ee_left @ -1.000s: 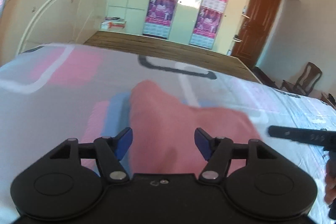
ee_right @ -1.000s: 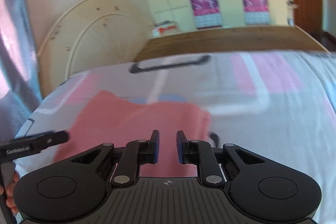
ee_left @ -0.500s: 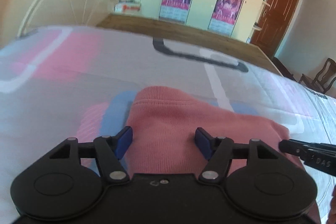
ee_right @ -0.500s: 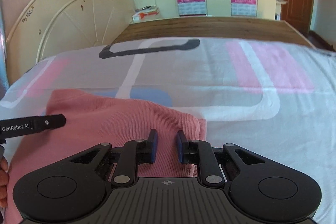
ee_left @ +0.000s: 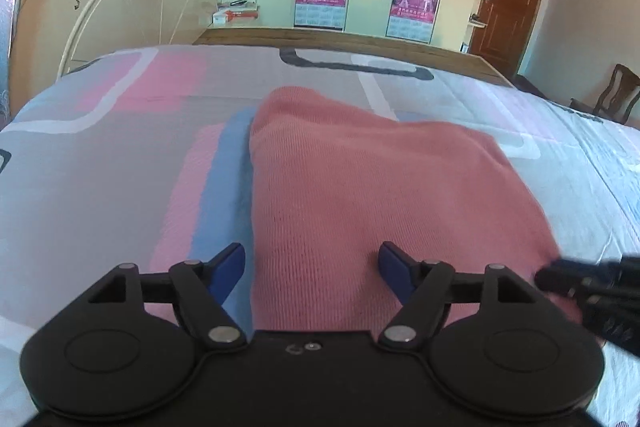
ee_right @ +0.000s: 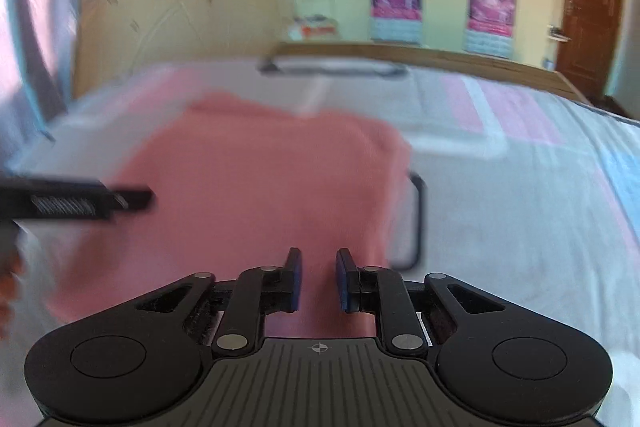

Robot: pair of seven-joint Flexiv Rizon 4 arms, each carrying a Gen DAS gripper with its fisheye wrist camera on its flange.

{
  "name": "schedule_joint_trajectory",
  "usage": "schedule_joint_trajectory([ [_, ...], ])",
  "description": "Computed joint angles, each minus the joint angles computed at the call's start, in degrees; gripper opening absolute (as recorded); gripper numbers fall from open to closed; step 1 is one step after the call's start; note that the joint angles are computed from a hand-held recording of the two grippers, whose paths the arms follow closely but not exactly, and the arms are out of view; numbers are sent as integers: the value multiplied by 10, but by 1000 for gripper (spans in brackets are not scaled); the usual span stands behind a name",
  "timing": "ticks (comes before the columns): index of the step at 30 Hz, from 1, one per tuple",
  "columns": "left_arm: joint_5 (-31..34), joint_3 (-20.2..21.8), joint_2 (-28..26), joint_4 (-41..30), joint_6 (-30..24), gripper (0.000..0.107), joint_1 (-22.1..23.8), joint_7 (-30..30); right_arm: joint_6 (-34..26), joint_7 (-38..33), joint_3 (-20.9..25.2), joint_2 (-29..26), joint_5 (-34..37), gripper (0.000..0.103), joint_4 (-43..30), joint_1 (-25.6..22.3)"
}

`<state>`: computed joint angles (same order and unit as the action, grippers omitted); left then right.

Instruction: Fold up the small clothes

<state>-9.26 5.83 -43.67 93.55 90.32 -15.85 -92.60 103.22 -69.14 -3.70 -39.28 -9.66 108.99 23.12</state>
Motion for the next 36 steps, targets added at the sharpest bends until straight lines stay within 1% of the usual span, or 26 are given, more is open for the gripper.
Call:
schedule_joint_trajectory([
  [1,-1,5,2,0,-5,73,-4,-3,-13,8,-9,-2,10,17,0,9],
  [3,4,19,10,2,-21,73,-15,-7,-19,18,14,2,19,17,-2,-10],
  [4,8,19,15,4,-26,74,-16,-7,-14,26,8,10,12,17,6,-6],
  [6,18,20,22,9,-29,83,-17,-4,8,21,-42,19,21,17,24,42],
  [7,24,23,22,10,-28,85,-21,-5,4,22,-65,20,30,17,30,64],
  [8,29,26,23,12,-30,86,-23,-5,-23,32,-71,20,35,17,28,71],
  [9,32,26,23,12,-36,86,-24,-3,-51,43,-66,15,34,17,21,64],
  [10,35,23,24,13,-42,87,-23,-1,-61,52,-44,11,31,18,16,43],
  [12,37,17,26,16,-47,90,-19,-2,-54,75,-29,14,36,19,20,30],
  [13,38,17,26,16,-48,91,-19,-5,-47,83,-30,20,37,19,27,31],
  [14,39,17,26,17,-50,95,-19,-7,-31,85,-40,23,36,19,35,41],
  [15,40,16,26,18,-52,98,-18,-9,-27,84,-65,25,33,19,43,64],
  [16,39,12,27,17,-59,98,-15,-8,-46,84,-84,24,28,19,45,82],
  [17,39,5,27,18,-65,100,-11,-6,-60,89,-85,21,24,19,43,84],
  [18,40,0,29,18,-71,102,-8,-4,-53,98,-94,20,25,20,47,92],
  [20,42,-2,31,18,-83,102,-7,-4,-66,109,-86,26,20,23,43,86],
  [23,45,-4,39,22,-98,102,-7,-10,-58,118,-82,30,11,30,48,82],
  [25,49,9,42,20,-115,102,-17,-27,-77,119,-102,28,-2,38,50,100],
  [26,56,22,43,15,-126,102,-28,-40,-74,125,-110,26,-4,42,53,106],
  [27,67,38,44,12,-134,102,-41,-58,-73,132,-111,25,-2,45,54,106],
  [28,78,52,47,11,-140,102,-52,-77,-77,135,-97,26,-3,46,51,92],
  [30,99,53,59,19,-136,102,-54,-90,-85,138,-58,36,-5,47,50,54],
  [31,109,53,68,26,-130,102,-54,-94,-81,136,-37,42,-6,47,53,34],
  [32,122,66,75,30,-125,102,-65,-110,-67,133,-19,50,-5,48,62,18],
  [34,144,85,92,45,-110,102,-83,-147,-41,127,-6,70,-2,52,86,7],
  [36,153,77,117,71,-92,102,-81,-158,-18,113,7,93,-1,63,113,-2],
])
